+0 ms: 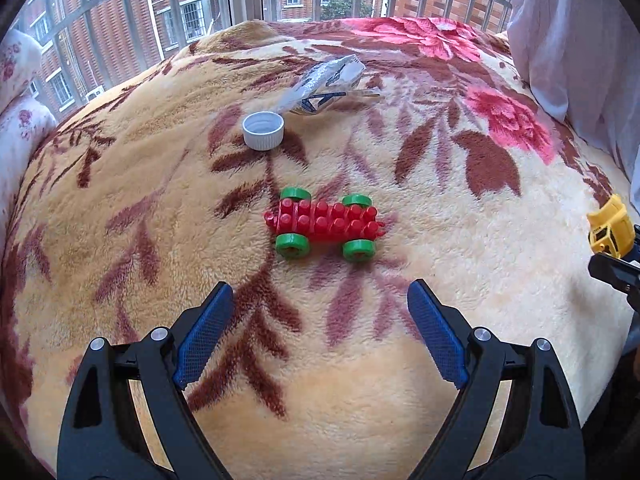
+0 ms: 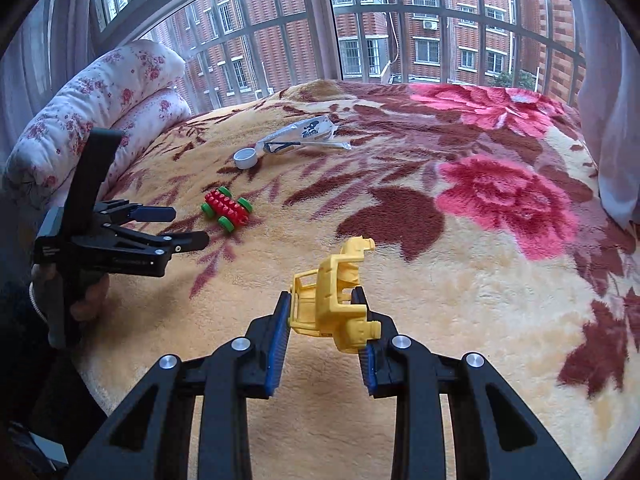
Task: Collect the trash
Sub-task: 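Grasp the red-green toy car with the left gripper while the right holds the yellow piece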
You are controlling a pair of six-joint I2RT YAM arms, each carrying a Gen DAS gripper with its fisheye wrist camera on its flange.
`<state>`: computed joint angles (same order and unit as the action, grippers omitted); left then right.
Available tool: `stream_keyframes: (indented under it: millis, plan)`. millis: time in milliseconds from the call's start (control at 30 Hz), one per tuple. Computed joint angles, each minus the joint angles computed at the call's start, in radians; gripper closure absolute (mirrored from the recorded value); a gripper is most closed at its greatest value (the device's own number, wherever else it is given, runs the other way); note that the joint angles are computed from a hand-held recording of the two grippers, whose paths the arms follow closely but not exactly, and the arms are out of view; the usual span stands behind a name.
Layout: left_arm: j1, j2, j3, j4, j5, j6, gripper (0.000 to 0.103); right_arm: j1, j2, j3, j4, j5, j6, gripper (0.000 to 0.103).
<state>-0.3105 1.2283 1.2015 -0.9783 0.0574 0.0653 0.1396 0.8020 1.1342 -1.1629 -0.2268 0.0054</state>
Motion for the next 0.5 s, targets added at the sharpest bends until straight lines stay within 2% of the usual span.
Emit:
stream_keyframes:
  millis: [233, 400, 500]
  plan:
    - [-0.035, 0.127, 0.056, 0.051, -0.033, 0.097, 0.017, -0.117, -0.054, -0.013, -0.039, -0.103, -0.047, 0.073]
    - [-0.052, 0.209, 0.081, 0.080, -0.059, 0.146, 0.012, -0.119, -0.056, -0.039, -0.028, -0.120, -0.044, 0.073]
    - [-0.056, 0.198, 0.059, 0.108, -0.067, 0.155, 0.012, -0.125, -0.056, -0.055, -0.014, -0.134, -0.035, 0.073]
